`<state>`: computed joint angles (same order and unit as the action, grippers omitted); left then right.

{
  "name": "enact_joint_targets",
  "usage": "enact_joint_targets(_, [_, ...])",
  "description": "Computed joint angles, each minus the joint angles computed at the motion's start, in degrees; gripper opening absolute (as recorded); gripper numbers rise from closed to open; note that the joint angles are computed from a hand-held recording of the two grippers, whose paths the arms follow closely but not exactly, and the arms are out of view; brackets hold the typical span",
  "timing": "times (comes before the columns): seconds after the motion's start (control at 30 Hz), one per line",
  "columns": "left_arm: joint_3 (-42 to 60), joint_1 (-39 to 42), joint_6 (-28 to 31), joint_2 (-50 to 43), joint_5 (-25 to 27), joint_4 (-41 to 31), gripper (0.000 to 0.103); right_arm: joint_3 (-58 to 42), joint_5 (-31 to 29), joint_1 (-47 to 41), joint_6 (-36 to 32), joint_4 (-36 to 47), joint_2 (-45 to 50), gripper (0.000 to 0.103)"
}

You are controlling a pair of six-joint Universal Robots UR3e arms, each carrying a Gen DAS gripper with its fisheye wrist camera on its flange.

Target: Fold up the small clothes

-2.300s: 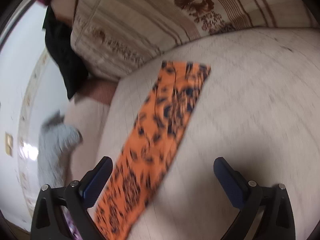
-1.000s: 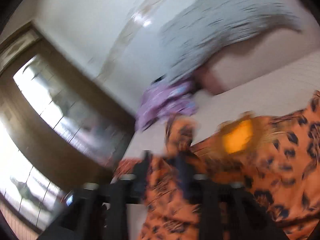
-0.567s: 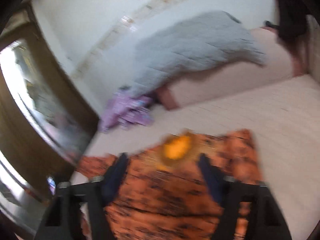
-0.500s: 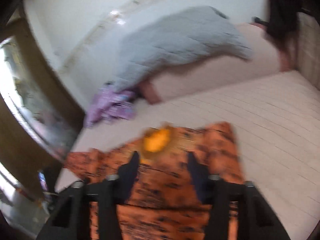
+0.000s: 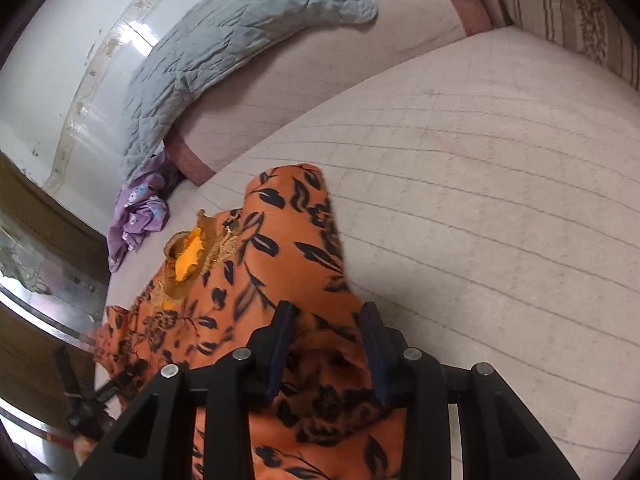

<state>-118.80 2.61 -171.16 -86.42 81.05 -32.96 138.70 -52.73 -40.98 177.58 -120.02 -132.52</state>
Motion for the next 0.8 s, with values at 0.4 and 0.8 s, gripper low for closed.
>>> enact_joint_targets(0.4, [2.50,2.92,2.82,3.03,-3.49,0.22,0.009,-1.25,-4.83,11.06,12.30,-20.62,12.42,0.037])
enact_joint_targets(0.8, [3.63,1.26,2.99,1.32,7.36,-2.54,0.015,-8.69,-11.96,24.45,15.15,-25.65,27.38,0.039])
